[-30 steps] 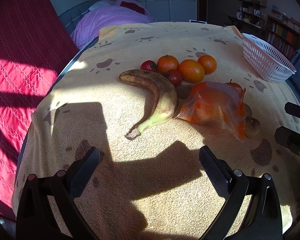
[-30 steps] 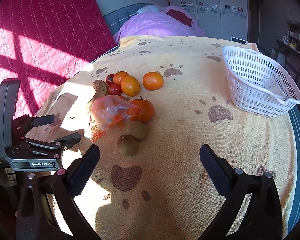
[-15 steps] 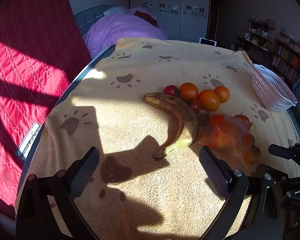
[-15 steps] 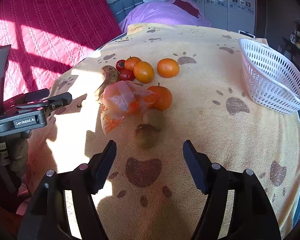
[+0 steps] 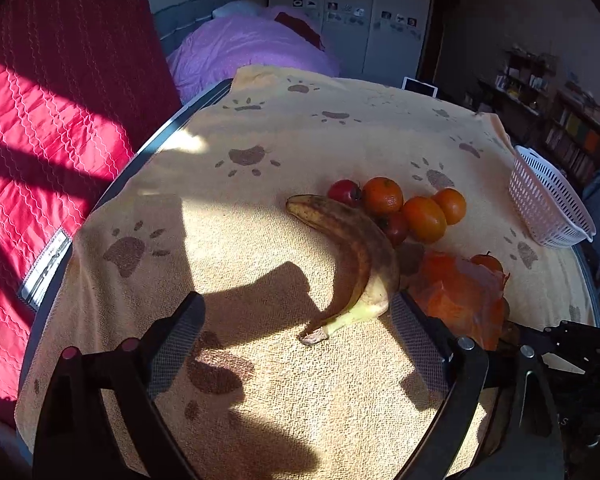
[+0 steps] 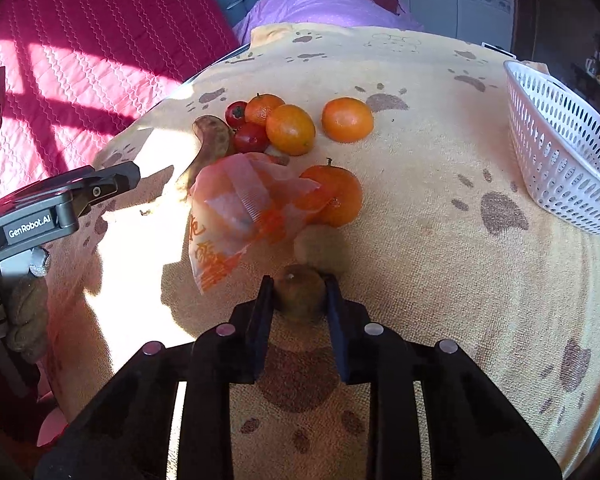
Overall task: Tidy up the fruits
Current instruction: 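Lower the right gripper onto the brown kiwi and close it, then close the left gripper on the banana while the right gripper holds the kiwi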
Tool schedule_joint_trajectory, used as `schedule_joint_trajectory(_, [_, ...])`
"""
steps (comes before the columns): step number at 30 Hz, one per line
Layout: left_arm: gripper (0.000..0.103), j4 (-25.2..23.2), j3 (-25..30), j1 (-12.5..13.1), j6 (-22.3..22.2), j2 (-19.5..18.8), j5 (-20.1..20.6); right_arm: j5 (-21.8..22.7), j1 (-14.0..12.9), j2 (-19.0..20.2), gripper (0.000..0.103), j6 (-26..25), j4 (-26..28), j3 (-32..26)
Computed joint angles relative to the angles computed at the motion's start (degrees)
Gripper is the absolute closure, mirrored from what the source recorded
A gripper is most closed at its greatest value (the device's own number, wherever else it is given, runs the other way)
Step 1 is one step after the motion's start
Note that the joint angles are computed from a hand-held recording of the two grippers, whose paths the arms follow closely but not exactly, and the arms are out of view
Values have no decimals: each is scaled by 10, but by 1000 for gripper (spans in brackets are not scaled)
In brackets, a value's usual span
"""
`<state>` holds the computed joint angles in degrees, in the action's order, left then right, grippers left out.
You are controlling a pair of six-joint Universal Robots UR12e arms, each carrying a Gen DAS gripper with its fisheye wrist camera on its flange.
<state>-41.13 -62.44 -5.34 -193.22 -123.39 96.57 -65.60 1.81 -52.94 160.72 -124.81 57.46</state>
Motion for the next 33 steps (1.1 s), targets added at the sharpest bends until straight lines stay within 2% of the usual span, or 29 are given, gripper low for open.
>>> schedule_joint_trajectory(2, [18, -18, 18, 2, -8, -9, -17, 1, 0, -1, 77, 1, -2, 2])
schedule_joint_trajectory(9, [19, -74, 92, 1, -26, -52, -60, 5, -1, -2, 77, 3, -11, 8])
schedule_joint_trajectory(12, [19, -94, 122, -7, -19, -72, -32, 5, -1, -2, 76, 3, -15, 10])
schedule_joint_trajectory(14, [26, -106, 138, -11, -16, -82, -9, 7, -1, -2, 76, 4, -14, 10])
schedule_joint_trajectory(17, [36, -112, 145, -10, -23, -89, -12, 11, -2, -2, 76, 5, -13, 10])
schedule_joint_trajectory(18, [36, -112, 144, -8, -28, -89, -19, 12, -2, -2, 76, 5, -14, 10])
schedule_joint_trajectory(21, [50, -90, 126, 1, -37, -82, -68, 13, -2, -2, 76, 6, -13, 10])
schedule_joint_trajectory(23, [66, -61, 106, 4, -36, -74, -94, 13, -2, -2, 76, 6, -14, 10])
schedule_joint_trajectory(28, [68, -12, 73, 9, -53, -61, -118, 13, -2, -2, 76, 7, -17, 12])
schedule_joint_trajectory(33, [69, 38, 46, 10, -69, -48, -108, 15, -3, -3, 76, 10, -20, 13])
